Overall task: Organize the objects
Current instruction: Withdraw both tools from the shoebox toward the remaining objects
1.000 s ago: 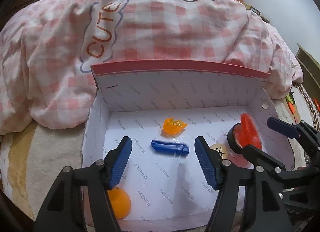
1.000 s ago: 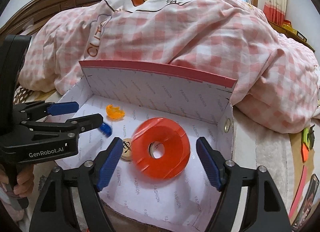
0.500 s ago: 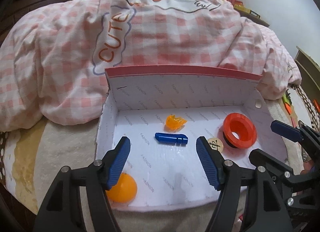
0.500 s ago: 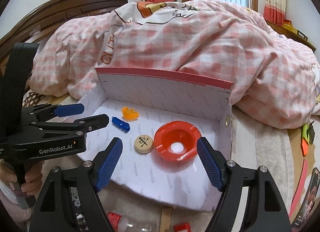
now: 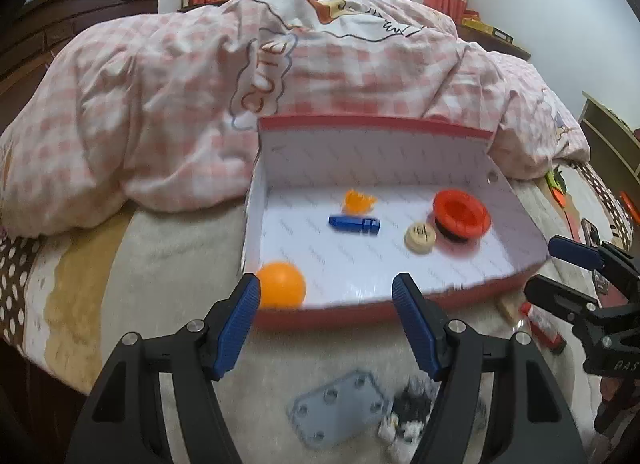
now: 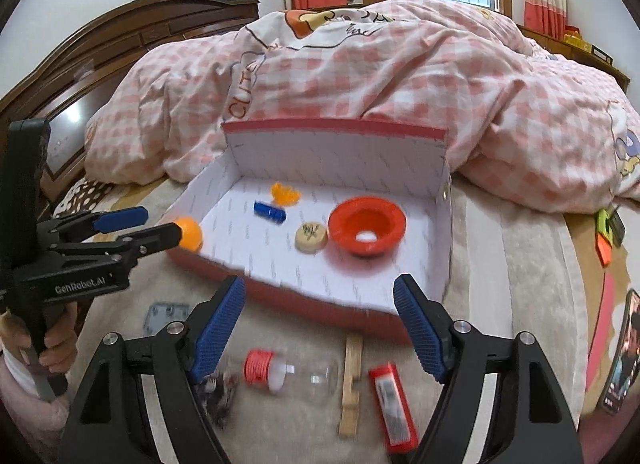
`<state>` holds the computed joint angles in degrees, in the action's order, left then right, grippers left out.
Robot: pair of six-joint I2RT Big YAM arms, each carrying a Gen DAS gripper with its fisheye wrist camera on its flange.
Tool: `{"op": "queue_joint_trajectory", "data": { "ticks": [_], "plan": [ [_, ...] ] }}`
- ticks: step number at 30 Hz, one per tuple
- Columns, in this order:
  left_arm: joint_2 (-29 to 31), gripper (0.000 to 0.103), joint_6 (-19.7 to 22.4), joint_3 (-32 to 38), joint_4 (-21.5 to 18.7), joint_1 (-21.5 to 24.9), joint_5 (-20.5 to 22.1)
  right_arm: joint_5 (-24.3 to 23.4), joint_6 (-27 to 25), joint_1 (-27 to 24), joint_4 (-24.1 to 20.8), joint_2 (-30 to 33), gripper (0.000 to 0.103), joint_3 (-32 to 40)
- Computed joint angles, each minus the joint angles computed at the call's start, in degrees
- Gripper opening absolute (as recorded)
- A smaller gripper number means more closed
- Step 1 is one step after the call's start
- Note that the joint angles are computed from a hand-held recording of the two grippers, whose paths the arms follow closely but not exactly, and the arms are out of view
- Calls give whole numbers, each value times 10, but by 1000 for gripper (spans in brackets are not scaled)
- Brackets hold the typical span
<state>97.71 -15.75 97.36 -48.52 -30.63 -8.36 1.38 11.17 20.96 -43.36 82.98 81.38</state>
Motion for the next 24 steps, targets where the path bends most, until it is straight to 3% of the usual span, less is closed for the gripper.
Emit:
{"op": "queue_joint_trajectory", "data": {
  "ticks": [14, 19, 24],
  "plan": [
    [-51, 69, -13, -101, 4, -6, 16, 73, 6, 10, -21, -81, 78, -111],
    [-66, 69, -5, -127, 3, -9, 16, 64, 12, 2, -31, -87, 77, -126],
    [-85, 69, 3, -157, 5, -7, 23, 52, 15, -4, -39, -78, 57, -127]
  ]
}}
